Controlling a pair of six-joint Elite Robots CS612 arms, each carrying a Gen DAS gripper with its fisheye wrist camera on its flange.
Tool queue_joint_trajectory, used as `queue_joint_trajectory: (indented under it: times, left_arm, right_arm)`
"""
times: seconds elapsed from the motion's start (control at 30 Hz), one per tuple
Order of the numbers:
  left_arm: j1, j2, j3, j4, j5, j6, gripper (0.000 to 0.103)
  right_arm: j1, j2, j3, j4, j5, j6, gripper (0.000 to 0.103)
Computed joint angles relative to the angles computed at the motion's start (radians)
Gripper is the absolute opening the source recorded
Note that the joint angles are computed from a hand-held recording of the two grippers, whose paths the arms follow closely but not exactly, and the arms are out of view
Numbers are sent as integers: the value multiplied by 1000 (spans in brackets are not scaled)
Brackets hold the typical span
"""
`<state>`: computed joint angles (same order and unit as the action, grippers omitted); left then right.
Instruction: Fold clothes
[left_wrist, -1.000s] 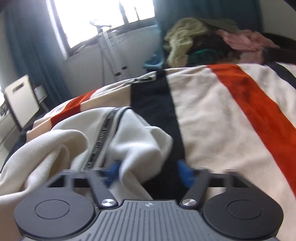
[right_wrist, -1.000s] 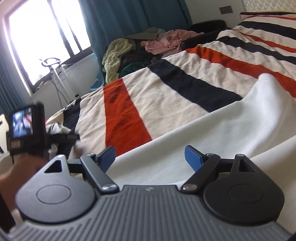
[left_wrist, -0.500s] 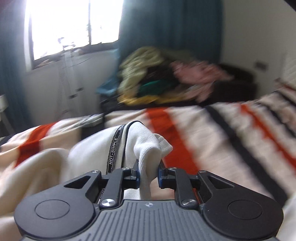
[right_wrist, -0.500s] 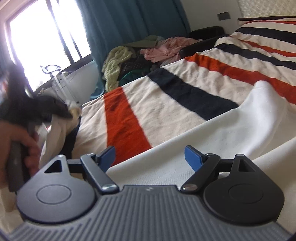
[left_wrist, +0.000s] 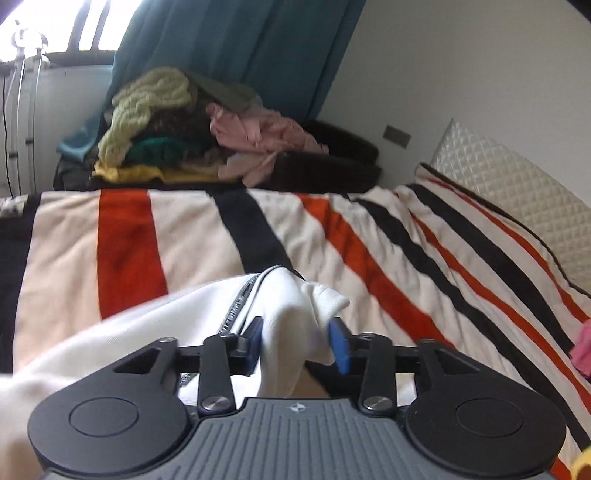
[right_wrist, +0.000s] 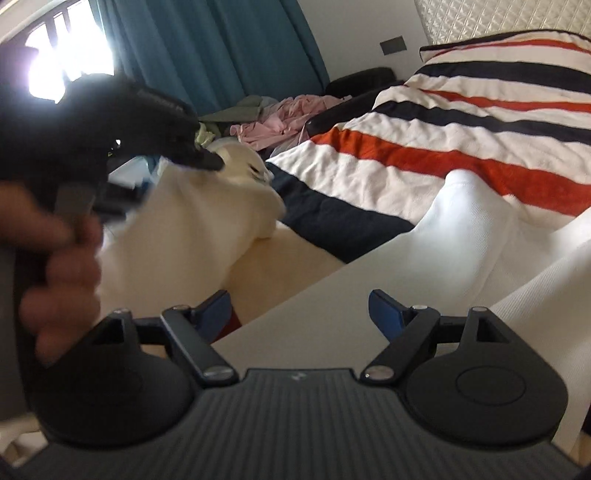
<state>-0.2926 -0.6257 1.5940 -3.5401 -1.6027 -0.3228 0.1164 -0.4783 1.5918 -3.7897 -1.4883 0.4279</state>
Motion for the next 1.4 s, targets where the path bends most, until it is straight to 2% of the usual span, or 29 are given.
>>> queue_joint_trajectory:
  times: [0.03,0.1,0.23,0.37,0.47,0.57,0.73,0.8,0.9,1.0,1.07,1.17,1.3,1.4]
  left_arm:
    - [3,-8,25,-23,2,-4,65]
    - [12,-29,85,-84,11,-16,74]
    - [17,-100,242,-184,99,-28,81]
    - [10,-166,401,-238,232,-37,84]
    - [6,-203,504,-259,320,-90,85]
    - [14,-228,576,-272,372,-168,86]
    - [24,-234,654,-362,442,-309,87]
    - [13,-236,670,-384,506,-335,87]
    - [2,-239,687,-421,571,-344,92]
    - [5,-235,691,-456,583,-343,92]
    - [10,-229,683,-459,576,-365,94]
    - [56,-203,657,-475,439,-458,96]
    - [112,-163,619,-485,306,-586,95]
    - [145,-130,595,-518,256,-657,95]
  right_arm:
    - [0,0,0,1,3,3,83]
    - [-1,0,0,0,9,7,83]
    - [-2,0,2,-9,24,6,83]
    - [-5,-1,7,-20,46,8,83]
    - [-11,-6,15,-30,72,22,83]
    - [-17,-14,28,-50,93,38,83]
    - [-30,-45,53,-10,150,23,83]
    - [-33,-51,60,-9,162,20,83]
    - [-48,-58,56,41,227,72,83]
    - [-70,-63,46,139,332,135,83]
    - [-76,-59,43,151,347,166,83]
    - [-80,-52,31,152,362,202,84]
    - [-88,-36,-12,161,389,265,84]
    - [-93,-28,-58,228,381,311,85]
